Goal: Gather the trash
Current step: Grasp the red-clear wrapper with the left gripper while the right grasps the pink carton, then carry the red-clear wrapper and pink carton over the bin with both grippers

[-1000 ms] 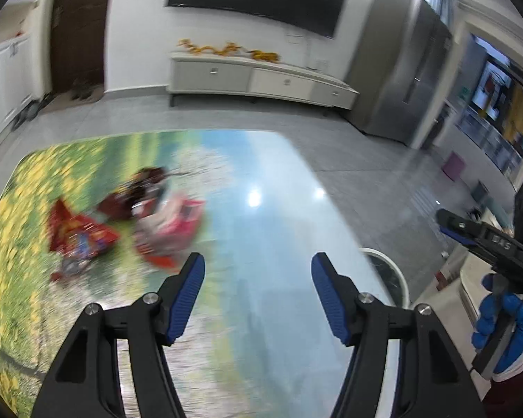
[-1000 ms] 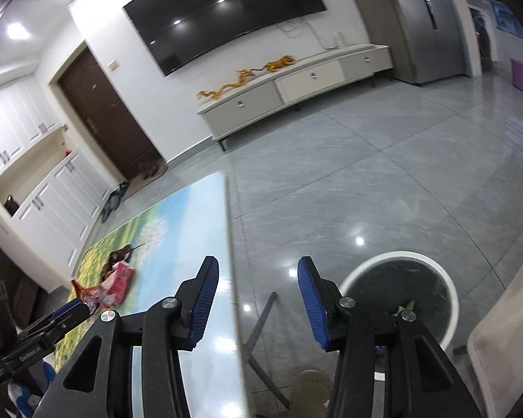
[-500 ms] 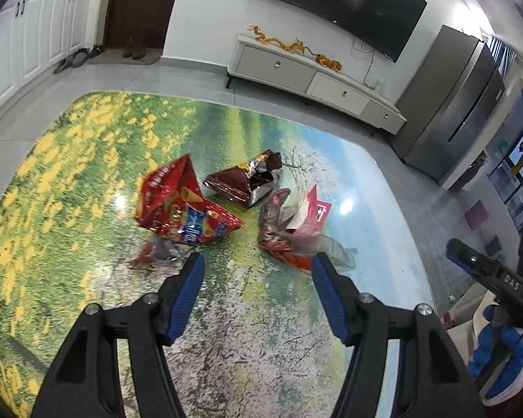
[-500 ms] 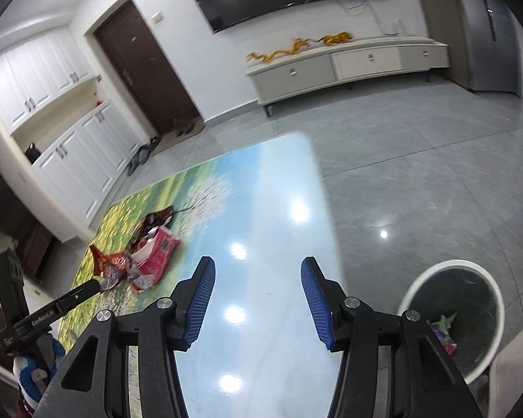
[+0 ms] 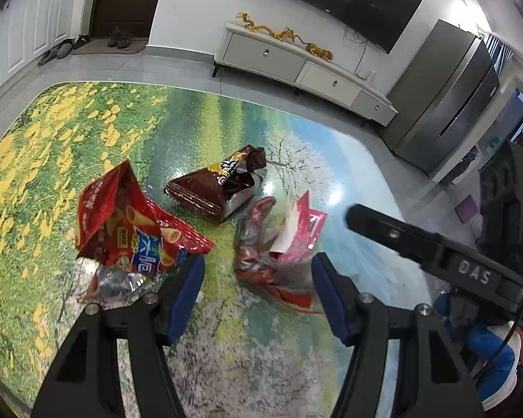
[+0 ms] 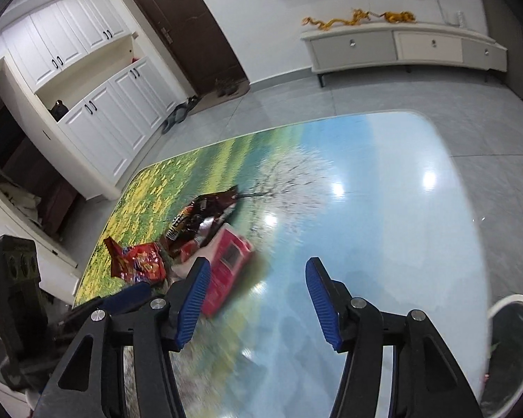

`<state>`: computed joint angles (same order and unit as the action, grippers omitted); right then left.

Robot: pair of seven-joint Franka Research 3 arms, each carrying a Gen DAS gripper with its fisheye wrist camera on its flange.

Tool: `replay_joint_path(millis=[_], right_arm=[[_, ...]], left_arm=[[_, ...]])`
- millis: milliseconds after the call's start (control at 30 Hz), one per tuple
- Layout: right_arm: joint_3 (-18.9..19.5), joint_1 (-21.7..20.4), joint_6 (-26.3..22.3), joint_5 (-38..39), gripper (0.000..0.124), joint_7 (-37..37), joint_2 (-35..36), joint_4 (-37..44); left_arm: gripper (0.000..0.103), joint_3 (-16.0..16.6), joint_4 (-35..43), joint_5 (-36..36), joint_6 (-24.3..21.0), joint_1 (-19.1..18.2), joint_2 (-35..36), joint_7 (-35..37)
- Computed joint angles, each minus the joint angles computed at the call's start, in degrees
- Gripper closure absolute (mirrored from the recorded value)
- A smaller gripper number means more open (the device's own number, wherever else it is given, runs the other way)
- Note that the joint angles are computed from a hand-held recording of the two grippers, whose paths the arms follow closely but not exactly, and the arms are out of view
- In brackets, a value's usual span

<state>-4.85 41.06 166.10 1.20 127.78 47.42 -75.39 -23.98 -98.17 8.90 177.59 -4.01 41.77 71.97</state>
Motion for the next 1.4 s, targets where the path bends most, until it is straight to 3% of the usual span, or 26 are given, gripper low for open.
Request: replay_joint_path(millis=[267,400,533,600,1000,1233,1400], right_arm=[[6.5,-4.3,-7.2,3.5,0.070,-7.0,8.9,14.5],[8.2,-5.0,-8.8,5.4,0.076,-9.7,10.8,17.5],[10.8,-6.2,-8.2,8.1,0.097,-13.3,11.1,17.2],[11.1,-6.3,-7.1,9.4,0.101,-14.2,10.9,16.4],[10.5,-4.7,8.4,14.4,0.109,-15.8,-1.6,-5.3],[10.0,-3.6,19.3,17.7,0.109,-15.1,-11.1,-20.5],[5.1,1.2,24.8,21.3,0.109,-15.3,-17.5,-29.5]], left_arm=[[0.043,-2.2,2.4,-0.4,-1.1,1.7,3.1,3.2],[0.054,-3.4,2.0,-0.4,-0.8,2.6,3.4,5.0],[0.071,-4.8,1.2,-0.4,-0.3,3.6,3.7,6.6],[0.077,-5.9,0.5,-0.6,-0.1,4.5,3.7,7.2],[0.081,-9.4,-11.5,1.8,7.3,9.7,-3.3,2.9],[0.081,-9.2,-19.4,5.7,11.6,11.3,-10.0,-3.3],[0.081,-7.3,-22.8,7.8,13.5,10.6,-14.2,-7.9]])
